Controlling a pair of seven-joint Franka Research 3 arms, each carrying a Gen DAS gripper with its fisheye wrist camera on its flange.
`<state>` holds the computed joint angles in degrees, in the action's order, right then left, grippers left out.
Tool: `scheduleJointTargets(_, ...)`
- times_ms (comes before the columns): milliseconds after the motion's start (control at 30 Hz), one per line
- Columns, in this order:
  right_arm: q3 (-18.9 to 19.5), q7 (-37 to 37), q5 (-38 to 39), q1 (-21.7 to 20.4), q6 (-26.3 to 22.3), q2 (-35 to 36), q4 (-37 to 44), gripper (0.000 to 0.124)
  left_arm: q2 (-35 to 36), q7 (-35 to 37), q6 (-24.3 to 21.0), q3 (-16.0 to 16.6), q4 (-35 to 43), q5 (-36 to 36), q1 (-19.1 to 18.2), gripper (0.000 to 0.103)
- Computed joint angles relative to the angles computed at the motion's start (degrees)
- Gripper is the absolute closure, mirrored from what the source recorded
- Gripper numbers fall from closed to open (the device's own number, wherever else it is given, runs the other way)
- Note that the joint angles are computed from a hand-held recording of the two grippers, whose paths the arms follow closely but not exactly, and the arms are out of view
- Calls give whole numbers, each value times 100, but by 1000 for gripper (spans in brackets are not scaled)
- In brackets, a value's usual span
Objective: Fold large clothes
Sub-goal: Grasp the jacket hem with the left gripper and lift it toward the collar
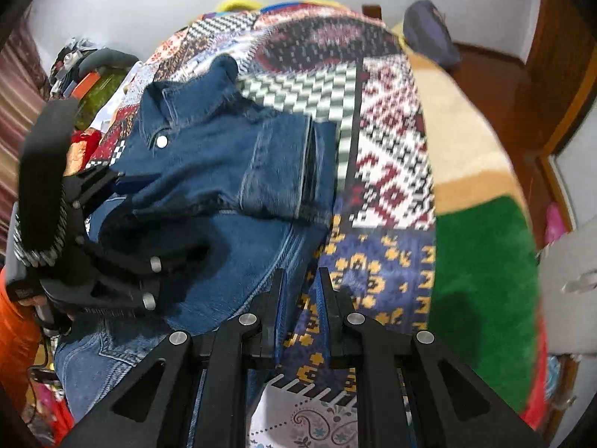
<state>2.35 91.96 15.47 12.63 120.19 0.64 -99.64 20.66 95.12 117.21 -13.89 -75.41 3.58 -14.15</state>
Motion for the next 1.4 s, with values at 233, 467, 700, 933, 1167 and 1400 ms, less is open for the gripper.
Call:
scheduleJointTargets(233,7,-20,439,-4,-250,255,-27,113,101,-96,-22,30,211,-320,216,89)
scheduleJointTargets(467,10,112,145,36,-316,312,261,113,-614,-482,800,220,-425,-295,509,91)
scheduleJointTargets(700,101,185,-252,209,21,479,802,113,-1762,-745,1542,487,-1714,-662,997,92)
scheduleJointTargets(933,123,240,-332,339,-419,942,980,113,-2967,-1040,1760,928,-3547,-1158,1269,93)
scheduleJointTargets(1167,135,140,-774,465,-73,613,550,113,-3458,-1355,1276,1154,-4371,-1149,1447,92)
scheduleJointTargets(1400,183,158,-1649,634,110,421,274,113,-3255,-1359,1612,1035,-3982,-870,1327,35)
